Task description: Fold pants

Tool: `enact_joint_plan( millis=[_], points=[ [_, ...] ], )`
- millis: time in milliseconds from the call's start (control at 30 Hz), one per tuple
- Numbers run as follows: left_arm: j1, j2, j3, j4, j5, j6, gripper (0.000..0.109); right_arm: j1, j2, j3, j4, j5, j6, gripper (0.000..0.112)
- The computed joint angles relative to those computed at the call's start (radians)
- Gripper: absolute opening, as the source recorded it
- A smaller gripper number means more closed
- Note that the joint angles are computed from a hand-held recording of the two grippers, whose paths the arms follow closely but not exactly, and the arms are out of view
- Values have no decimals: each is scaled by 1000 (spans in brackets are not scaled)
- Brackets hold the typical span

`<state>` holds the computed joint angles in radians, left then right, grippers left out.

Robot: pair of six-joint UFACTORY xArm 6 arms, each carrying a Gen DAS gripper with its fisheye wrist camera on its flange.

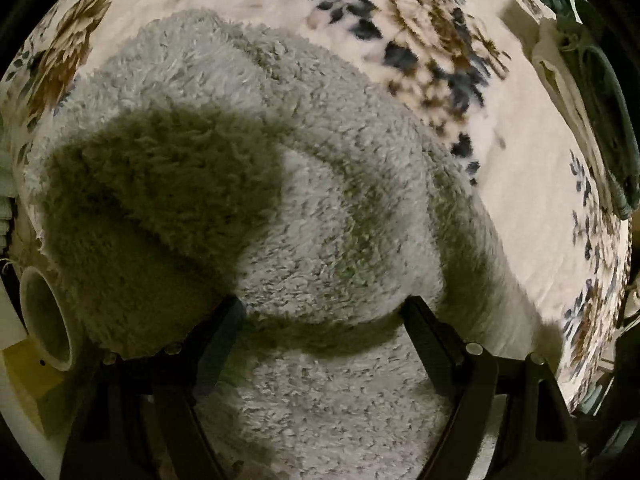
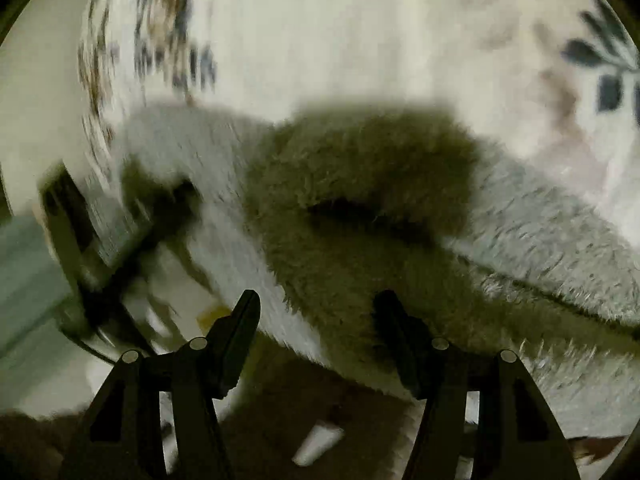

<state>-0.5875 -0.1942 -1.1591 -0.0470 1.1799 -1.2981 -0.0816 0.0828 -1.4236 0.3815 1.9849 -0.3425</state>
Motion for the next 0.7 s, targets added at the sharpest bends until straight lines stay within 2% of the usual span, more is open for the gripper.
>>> enact_joint_plan(
  millis=[100,267,333,433,500,567,600,633,667,700],
  points=[
    [1,6,2,-1,-1,5,82,-53,67,-64,85,-54,91,65],
    [-12,10,6,6,-2,9,82,-35,180,-121,121,-137,219,63],
    [-19,-2,24,7,-9,6,82,-12,195,-146,91,-174,206,9],
    [-20,-21,46,9,-17,-1,82,13,189,-187,85,-254,221,8],
    [-19,-35,65,7,-24,-12,82,18,198,-235,68,-322,238,0],
    [-18,-49,75,6,-27,-25,82,26,235,-301,31,-355,236,0],
    [-17,-56,79,3,-30,-29,82,23,261,-350,34,-329,226,1],
    [-22,-54,76,3,-35,-39,82,13,286,-397,53,-281,214,3],
    [-21,-56,73,5,-35,-44,82,10,314,-457,71,-191,183,8],
    [-21,-57,69,9,-35,-48,82,1,332,-504,48,-139,149,30]
  ],
)
